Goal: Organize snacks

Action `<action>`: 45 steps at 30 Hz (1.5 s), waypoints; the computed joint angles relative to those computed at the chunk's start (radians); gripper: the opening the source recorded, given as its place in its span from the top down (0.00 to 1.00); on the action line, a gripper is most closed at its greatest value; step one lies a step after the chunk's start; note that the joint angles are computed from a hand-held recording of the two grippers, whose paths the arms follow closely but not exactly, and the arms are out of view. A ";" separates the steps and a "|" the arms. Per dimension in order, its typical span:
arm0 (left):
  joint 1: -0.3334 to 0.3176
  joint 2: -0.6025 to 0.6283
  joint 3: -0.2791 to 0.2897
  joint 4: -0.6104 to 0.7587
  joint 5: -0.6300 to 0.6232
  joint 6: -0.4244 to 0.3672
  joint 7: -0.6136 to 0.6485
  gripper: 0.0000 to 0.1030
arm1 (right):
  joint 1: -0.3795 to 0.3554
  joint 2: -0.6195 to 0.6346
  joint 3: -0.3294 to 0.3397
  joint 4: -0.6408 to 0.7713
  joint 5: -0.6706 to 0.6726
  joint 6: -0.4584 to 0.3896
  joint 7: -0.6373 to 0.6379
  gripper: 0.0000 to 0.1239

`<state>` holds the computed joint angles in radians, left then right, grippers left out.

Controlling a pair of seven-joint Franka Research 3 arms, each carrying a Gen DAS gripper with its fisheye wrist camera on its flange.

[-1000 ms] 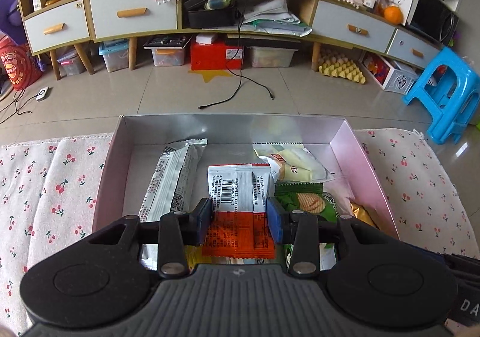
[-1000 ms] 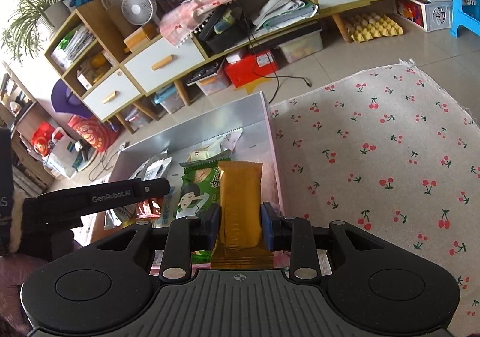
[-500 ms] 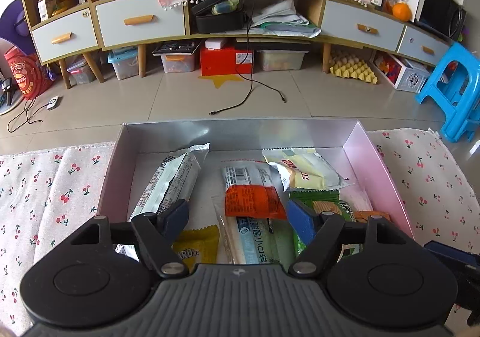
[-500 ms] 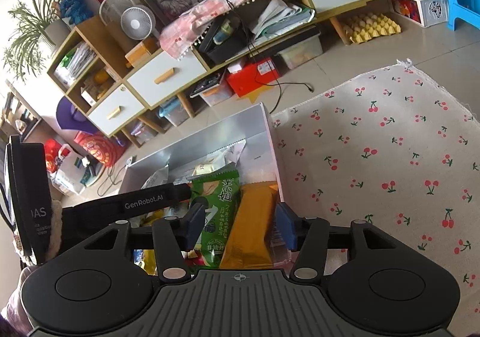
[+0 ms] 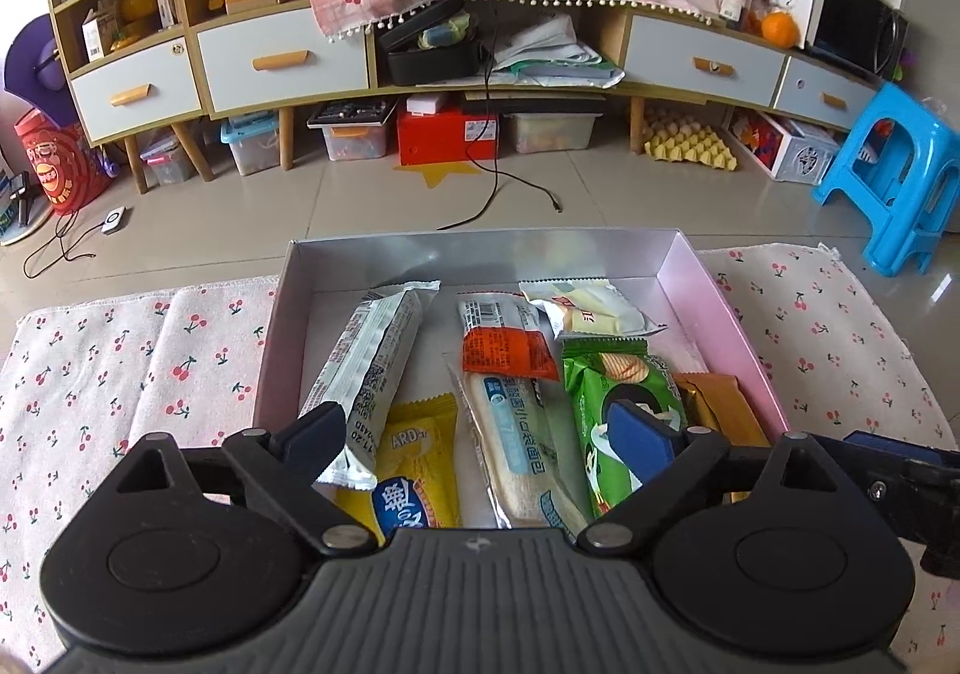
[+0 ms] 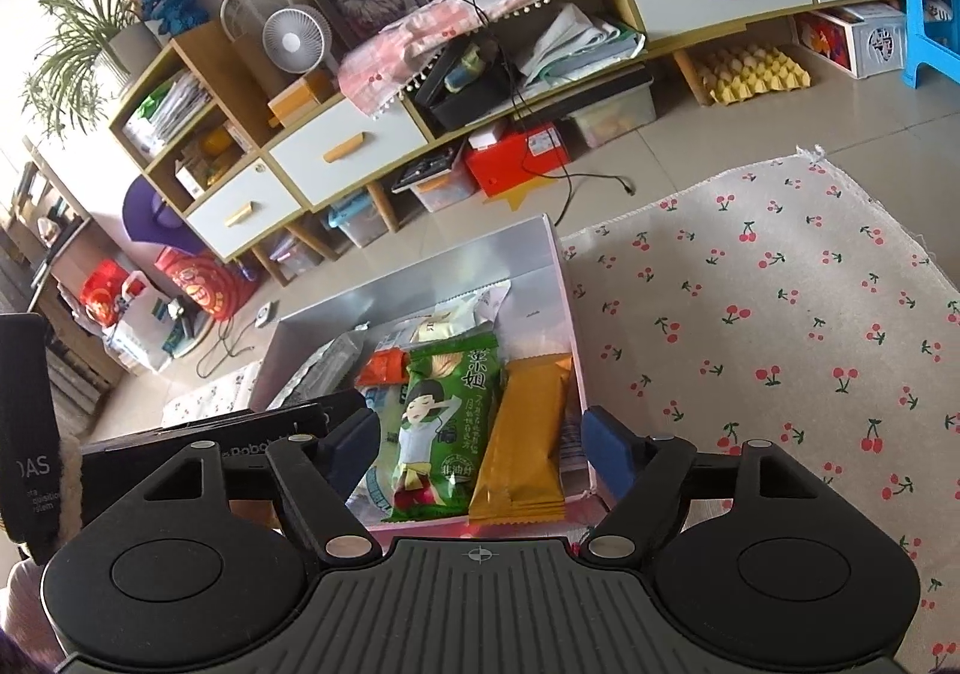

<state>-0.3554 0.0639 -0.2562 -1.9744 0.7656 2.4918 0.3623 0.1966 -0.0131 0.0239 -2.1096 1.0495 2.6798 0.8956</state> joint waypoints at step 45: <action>0.019 -0.399 -0.085 -0.476 -0.195 0.058 0.066 0.01 | 0.024 -0.269 -0.045 -0.329 -0.397 -0.001 -0.008 0.33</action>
